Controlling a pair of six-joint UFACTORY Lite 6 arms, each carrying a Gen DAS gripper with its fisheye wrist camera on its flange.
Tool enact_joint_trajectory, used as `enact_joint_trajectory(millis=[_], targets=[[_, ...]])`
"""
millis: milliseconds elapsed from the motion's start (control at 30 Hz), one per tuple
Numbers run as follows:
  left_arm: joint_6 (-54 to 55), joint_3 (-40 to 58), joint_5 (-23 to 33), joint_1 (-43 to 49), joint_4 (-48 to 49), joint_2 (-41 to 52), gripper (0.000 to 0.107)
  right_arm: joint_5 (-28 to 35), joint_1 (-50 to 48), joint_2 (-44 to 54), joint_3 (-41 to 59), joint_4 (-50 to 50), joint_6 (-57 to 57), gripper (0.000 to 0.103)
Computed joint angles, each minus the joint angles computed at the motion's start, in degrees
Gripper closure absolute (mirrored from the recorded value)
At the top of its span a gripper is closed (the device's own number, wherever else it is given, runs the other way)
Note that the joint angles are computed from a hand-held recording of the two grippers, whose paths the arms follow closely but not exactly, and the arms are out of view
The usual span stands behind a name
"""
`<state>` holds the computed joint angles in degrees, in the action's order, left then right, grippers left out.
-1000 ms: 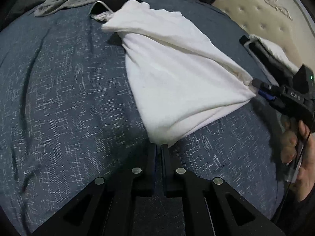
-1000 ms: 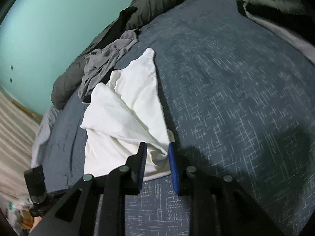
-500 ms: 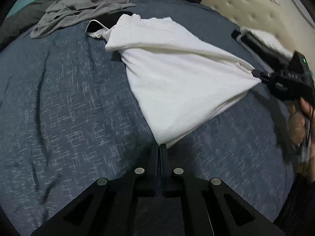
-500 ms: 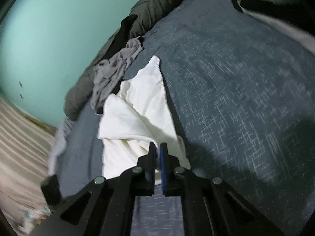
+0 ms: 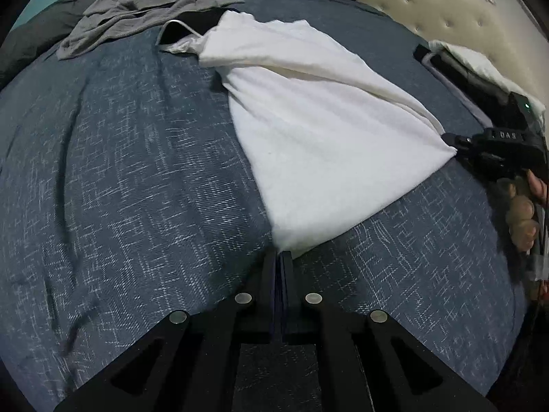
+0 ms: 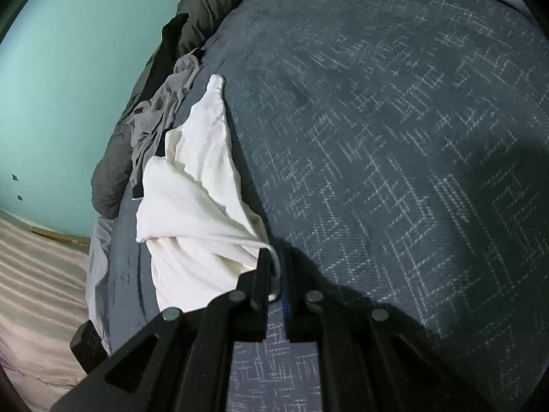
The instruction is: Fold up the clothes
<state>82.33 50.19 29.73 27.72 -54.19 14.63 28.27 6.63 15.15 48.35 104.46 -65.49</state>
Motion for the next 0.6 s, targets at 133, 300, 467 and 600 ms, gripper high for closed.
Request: enact_joint_trajectory(millis=[133,300,467,600], targets=[[1.25,-0.04,2.47,3.3,-2.34,-0.04,0.097,-5.79,2.34,-3.93,0.13,-1.2,-1.22,0.094],[2.6,1.4,3.5,8.3,-6.76,1.82,0.054,-10.21,4.63,-9.58,-1.83,7.89,-10.79,0.076],[0.47,9.7,6.12,13.34,-6.14,7.76,0.032,-14.25,11.55,-10.2,0.87,8.35,-13.33,0.072],[-0.39,12.57,6.76,14.34,-5.5,9.27,0.011,-18.94,18.23,-5.56,7.0,-2.33,-3.84,0.072]])
